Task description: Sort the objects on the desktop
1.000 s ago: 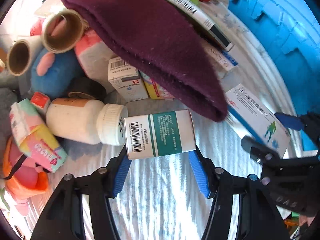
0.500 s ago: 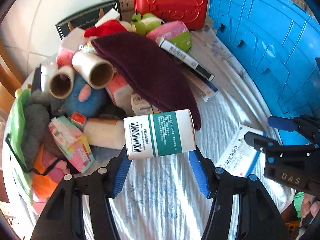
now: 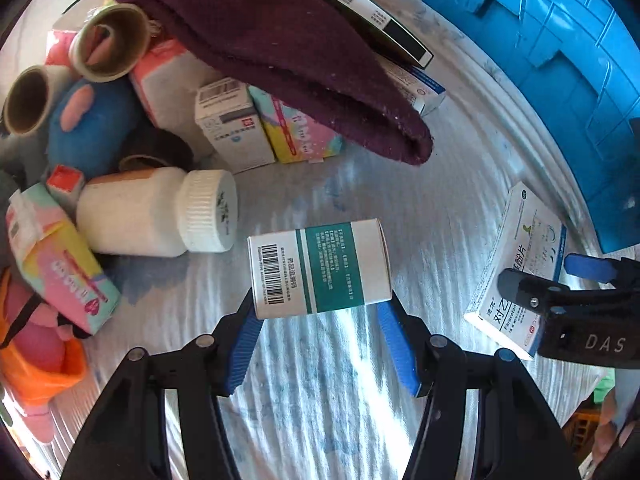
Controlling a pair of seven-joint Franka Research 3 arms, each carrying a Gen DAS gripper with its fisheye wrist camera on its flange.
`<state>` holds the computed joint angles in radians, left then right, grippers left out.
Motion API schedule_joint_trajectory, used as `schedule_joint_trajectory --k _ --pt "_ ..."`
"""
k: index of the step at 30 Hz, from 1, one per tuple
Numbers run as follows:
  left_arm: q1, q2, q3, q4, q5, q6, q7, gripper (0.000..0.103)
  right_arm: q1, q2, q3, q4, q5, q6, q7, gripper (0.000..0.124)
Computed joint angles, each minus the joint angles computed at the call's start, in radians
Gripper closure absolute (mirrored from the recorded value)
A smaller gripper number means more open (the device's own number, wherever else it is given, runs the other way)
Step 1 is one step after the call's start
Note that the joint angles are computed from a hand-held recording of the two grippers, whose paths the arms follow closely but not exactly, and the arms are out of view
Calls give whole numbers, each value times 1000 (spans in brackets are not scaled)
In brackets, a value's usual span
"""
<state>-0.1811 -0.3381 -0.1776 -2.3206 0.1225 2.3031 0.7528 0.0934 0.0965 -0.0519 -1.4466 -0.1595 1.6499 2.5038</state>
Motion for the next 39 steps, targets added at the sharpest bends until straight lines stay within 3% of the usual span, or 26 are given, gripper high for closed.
schedule_joint_trajectory --k 3,7,9,12,17,19,20,23,25,29,34,39 --pt "3 26 -4 19 24 5 18 45 0 -6 -1 -31 1 63 55 21" --pt "0 35 -12 28 50 -2 39 46 16 47 2 31 -60 3 15 21" --pt "-4 31 -21 27 68 -15 44 45 23 45 5 26 -79 19 -63 28" --pt "-10 10 -7 6 39 -6 55 45 40 66 15 72 -91 -25 -198 40" --pt "-2 -19 -4 -17 30 -14 31 45 59 73 10 88 -92 -42 -266 38" --pt "0 -21 -5 -16 30 -19 18 45 55 88 3 105 -77 -54 -256 26" --pt "0 -21 -7 -14 31 -23 12 45 51 78 2 86 -73 -31 -282 26" --pt "-1 -25 -9 -15 33 -29 1 45 59 66 7 82 -84 -6 -306 45" --pt "-1 -26 -8 -10 33 -32 -3 45 80 88 15 129 -131 -44 -343 45" --pt "3 -54 -13 -6 50 -41 -31 45 100 63 21 129 -158 -13 -384 45" --pt "19 -119 -34 23 112 -69 -89 45 137 63 32 236 -249 -16 -415 45" --pt "50 -132 -76 126 236 -112 -168 45 167 53 38 353 -328 48 -519 45"
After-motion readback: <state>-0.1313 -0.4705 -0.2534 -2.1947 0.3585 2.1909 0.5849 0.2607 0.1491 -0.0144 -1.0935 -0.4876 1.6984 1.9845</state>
